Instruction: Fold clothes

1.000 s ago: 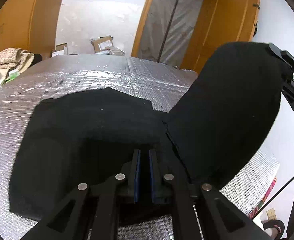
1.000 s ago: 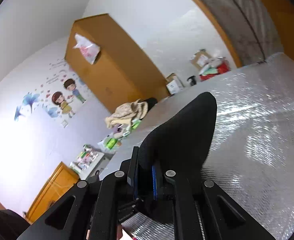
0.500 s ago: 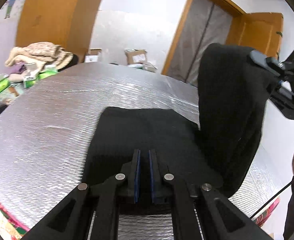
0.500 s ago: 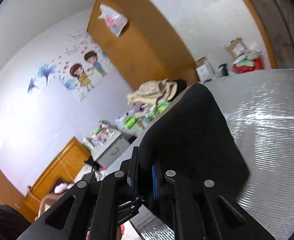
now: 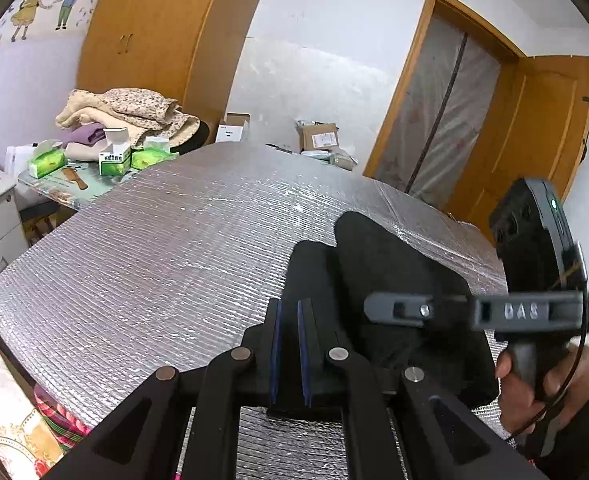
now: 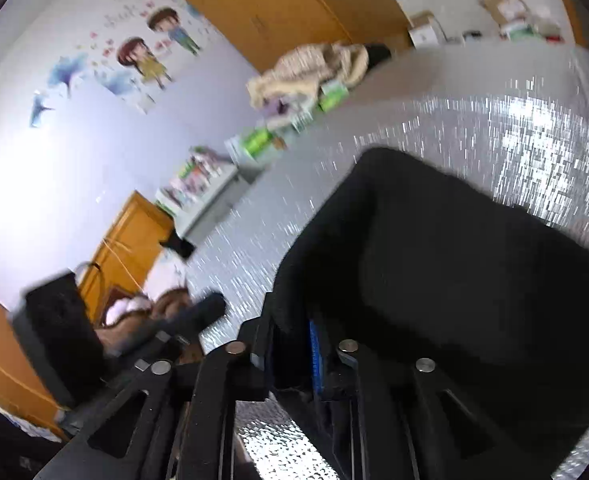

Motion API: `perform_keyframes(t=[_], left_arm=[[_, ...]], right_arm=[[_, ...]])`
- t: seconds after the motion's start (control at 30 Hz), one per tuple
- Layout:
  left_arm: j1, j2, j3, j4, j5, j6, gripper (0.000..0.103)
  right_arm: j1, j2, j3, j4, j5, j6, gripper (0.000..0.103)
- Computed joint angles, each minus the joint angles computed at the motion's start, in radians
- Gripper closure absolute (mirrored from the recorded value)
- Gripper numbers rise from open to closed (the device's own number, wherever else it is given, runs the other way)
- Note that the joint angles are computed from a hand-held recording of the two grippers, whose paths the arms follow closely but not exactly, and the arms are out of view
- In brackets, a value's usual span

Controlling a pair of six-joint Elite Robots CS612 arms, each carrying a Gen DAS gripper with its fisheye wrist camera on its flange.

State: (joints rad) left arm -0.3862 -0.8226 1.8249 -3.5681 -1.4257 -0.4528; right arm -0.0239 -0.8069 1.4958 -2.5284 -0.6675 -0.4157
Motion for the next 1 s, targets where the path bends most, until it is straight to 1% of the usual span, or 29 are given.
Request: perform_keyframes(t=[0.03,0.07,0.13,0.17,0.23,0.27,0.33,0.43,0.53,0.57,0.63,0.7,0.77,0.8,0.83,0.87,0.93,1.0], left_arm=[[0.002,0.0,0.001,-0.009,-0.01,0.0,0.094],[0.005,0.001,0.001,-0.02,-0.023,0.002,0.093],[0.009,0.003,-0.002,-0.039,-0.049,0.004,0.087],[0.011,0.006,-0.005,-0.048,-0.066,0.006,0.086],[0.017,0.014,-0.016,-0.058,-0.113,0.008,0.079],[0.022,0.019,-0.024,-0.055,-0.145,0.006,0.077],[0.029,0.029,-0.041,-0.046,-0.199,0.004,0.069],[0.033,0.044,-0.071,-0.017,-0.253,0.001,0.065],[0.039,0.063,-0.111,0.049,-0.304,-0.013,0.064],[0.041,0.069,-0.125,0.075,-0.32,-0.018,0.064],[0.048,0.078,-0.143,0.111,-0.359,-0.054,0.065],[0.062,0.092,-0.154,0.09,-0.421,-0.105,0.066],[0.071,0.097,-0.154,0.057,-0.449,-0.126,0.074],[0.076,0.096,-0.15,0.042,-0.456,-0.132,0.082],[0.08,0.094,-0.144,0.028,-0.461,-0.136,0.089],[0.087,0.095,-0.14,0.011,-0.476,-0.145,0.092],[0.102,0.099,-0.134,-0.019,-0.512,-0.166,0.093],[0.109,0.096,-0.124,-0.012,-0.515,-0.15,0.093]], right_arm=[[-0.002,-0.002,0.007,-0.005,0.009,-0.007,0.075],[-0.005,-0.007,0.017,-0.014,0.023,-0.016,0.074],[-0.012,-0.019,0.038,-0.032,0.046,-0.033,0.072],[-0.015,-0.027,0.049,-0.044,0.053,-0.043,0.072],[-0.024,-0.044,0.079,-0.091,0.056,-0.046,0.072],[-0.029,-0.049,0.093,-0.123,0.054,-0.033,0.072],[-0.041,-0.057,0.117,-0.179,0.05,-0.003,0.072],[-0.064,-0.057,0.142,-0.237,0.046,0.063,0.072],[-0.085,-0.055,0.162,-0.291,0.04,0.128,0.072],[-0.09,-0.054,0.166,-0.303,0.039,0.146,0.072],[-0.099,-0.053,0.171,-0.318,0.037,0.17,0.072],[-0.108,-0.053,0.177,-0.328,0.035,0.185,0.072],[-0.116,-0.053,0.182,-0.331,0.035,0.19,0.072],[-0.119,-0.053,0.184,-0.333,0.035,0.193,0.072],[-0.122,-0.053,0.185,-0.334,0.035,0.196,0.072],[-0.123,-0.052,0.185,-0.333,0.034,0.2,0.072],[-0.125,-0.05,0.185,-0.331,0.032,0.204,0.072],[-0.127,-0.048,0.184,-0.327,0.034,0.206,0.072]])
